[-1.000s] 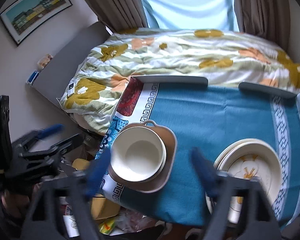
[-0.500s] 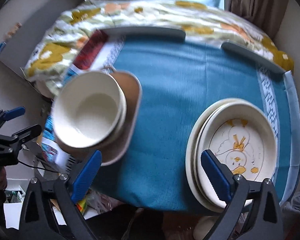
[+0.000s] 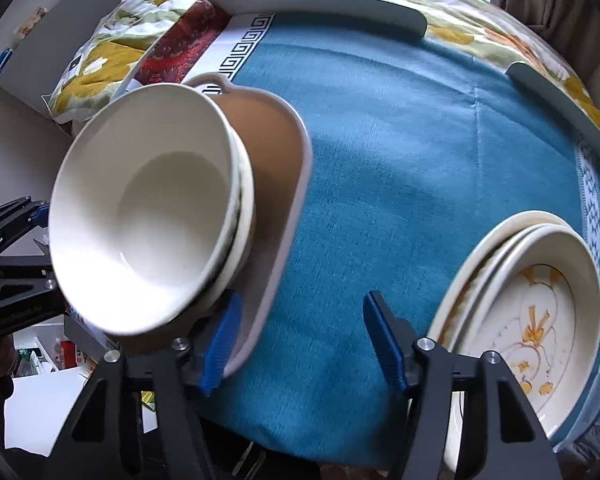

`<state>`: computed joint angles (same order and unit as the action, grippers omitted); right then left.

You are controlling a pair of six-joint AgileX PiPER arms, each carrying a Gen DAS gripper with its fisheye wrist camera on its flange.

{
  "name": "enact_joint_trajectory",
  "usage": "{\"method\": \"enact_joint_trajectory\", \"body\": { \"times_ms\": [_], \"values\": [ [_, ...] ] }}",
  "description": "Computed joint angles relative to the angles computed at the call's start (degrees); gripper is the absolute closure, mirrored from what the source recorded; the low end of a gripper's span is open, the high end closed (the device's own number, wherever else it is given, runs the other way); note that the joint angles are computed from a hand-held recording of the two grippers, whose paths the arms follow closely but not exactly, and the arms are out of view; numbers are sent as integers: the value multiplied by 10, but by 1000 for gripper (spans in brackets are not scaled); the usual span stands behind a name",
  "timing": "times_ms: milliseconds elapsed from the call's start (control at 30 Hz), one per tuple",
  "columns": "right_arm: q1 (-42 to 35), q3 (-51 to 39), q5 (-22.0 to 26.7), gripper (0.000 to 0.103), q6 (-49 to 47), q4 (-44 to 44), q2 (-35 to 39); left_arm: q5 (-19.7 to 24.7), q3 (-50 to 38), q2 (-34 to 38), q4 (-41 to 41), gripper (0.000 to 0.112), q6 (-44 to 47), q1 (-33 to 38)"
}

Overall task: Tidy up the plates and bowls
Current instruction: 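Grasp the mauve basin rim with the left gripper while the right gripper grasps its opposite rim, then lift the mauve basin with both grippers and carry it over the plate stack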

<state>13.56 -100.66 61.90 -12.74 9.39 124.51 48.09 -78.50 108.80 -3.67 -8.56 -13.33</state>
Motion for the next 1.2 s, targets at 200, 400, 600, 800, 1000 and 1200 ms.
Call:
{"method": "enact_joint_trajectory", "body": {
  "times_ms": [200,400,600,800,1000,1200],
  "values": [
    [4,-19,11,63,-22,13,18,7,-20,19,-9,75,15,-2],
    [11,-11,-5,84,-53,38,28,5,-33,46,-46,99,48,-9],
    [19,23,-47,92,-77,46,13,-24,-15,35,-18,104,31,-28],
    [22,50,-78,92,-71,47,-6,-25,-22,28,19,104,9,-44],
    [14,70,-93,92,-61,39,-45,1,-64,23,26,104,9,-49],
    [-11,73,-80,92,-43,27,-102,47,-147,23,36,104,8,-73]
  ]
}}
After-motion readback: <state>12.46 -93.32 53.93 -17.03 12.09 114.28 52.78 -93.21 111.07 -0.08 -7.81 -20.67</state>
